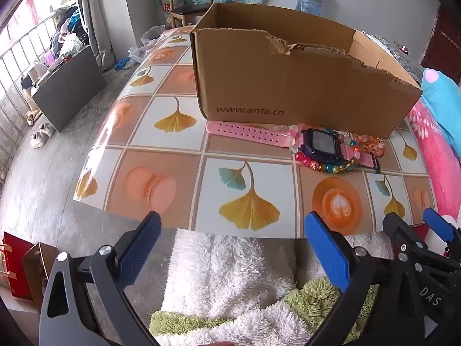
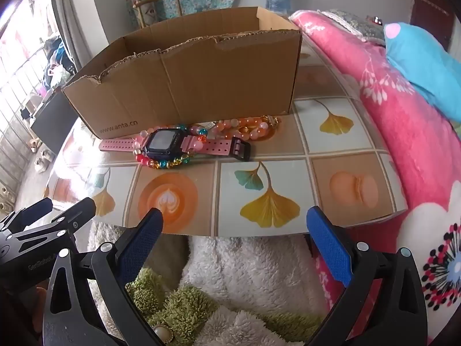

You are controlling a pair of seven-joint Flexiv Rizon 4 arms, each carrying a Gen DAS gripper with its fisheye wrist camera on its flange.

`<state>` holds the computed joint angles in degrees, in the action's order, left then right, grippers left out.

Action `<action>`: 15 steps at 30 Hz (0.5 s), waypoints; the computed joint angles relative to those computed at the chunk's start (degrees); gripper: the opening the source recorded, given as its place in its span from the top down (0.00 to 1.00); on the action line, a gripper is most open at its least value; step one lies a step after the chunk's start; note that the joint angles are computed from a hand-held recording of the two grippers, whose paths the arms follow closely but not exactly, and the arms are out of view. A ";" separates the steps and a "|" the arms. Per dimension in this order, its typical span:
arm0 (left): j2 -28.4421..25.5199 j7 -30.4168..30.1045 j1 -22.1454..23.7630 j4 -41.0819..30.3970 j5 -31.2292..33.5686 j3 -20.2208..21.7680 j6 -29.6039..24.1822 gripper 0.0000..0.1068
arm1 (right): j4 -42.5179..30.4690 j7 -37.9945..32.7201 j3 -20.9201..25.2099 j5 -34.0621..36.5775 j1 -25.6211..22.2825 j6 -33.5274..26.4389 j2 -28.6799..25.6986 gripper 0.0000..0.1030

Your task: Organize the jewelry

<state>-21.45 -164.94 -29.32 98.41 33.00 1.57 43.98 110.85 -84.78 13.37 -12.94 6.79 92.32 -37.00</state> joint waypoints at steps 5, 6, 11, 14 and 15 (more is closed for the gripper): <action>-0.07 -0.05 0.00 -0.06 0.19 0.00 0.02 0.09 | 0.44 0.29 -0.45 0.20 0.67 0.62 0.27 0.07; -0.11 0.00 0.04 -0.07 0.15 -0.01 0.07 0.09 | 0.65 0.16 -0.17 0.19 0.36 0.82 0.30 0.07; 0.00 -0.19 -0.07 -0.01 0.21 0.06 0.08 0.09 | 0.60 0.37 -0.16 0.02 0.35 0.67 0.31 0.07; 0.02 -0.15 -0.04 -0.01 0.22 0.01 0.00 0.09 | 0.56 0.39 -0.24 -0.06 0.46 0.80 0.14 0.07; 0.02 -0.16 -0.03 0.02 0.24 0.00 0.03 0.09 | 0.60 0.48 -0.32 -0.04 0.54 0.85 0.16 0.07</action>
<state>-21.42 -165.11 -29.35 98.43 33.23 1.57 44.02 111.45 -84.30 13.05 -12.98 7.33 93.17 -36.84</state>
